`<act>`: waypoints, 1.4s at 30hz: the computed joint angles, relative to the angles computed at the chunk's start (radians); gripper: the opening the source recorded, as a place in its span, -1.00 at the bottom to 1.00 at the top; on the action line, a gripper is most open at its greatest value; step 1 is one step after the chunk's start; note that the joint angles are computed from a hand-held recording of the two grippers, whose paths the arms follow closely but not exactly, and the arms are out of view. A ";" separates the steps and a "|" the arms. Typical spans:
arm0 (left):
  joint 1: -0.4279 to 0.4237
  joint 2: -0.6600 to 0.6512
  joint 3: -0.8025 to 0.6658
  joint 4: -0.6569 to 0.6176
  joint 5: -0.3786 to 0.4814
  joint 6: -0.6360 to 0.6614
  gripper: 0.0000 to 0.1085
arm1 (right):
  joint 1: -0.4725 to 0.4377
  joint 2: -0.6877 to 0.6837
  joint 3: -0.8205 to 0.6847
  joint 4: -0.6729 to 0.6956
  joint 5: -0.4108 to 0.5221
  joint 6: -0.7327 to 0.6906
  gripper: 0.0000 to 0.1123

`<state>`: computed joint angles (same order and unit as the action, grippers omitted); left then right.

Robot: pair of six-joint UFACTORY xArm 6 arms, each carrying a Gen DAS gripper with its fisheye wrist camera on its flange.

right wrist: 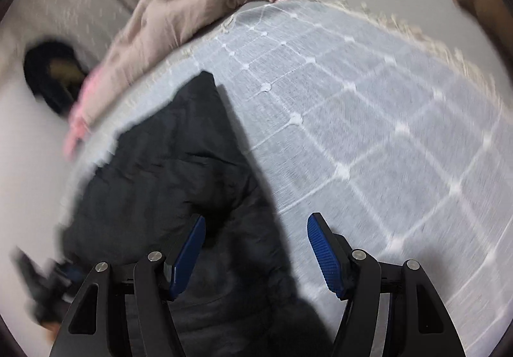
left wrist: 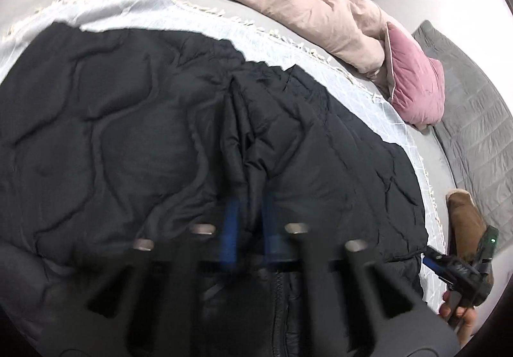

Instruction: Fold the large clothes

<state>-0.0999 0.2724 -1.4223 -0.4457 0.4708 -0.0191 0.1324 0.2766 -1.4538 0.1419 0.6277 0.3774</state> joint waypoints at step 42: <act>0.132 -0.797 0.627 0.198 0.250 0.150 0.64 | 0.046 -0.661 0.635 0.134 0.011 -0.329 0.39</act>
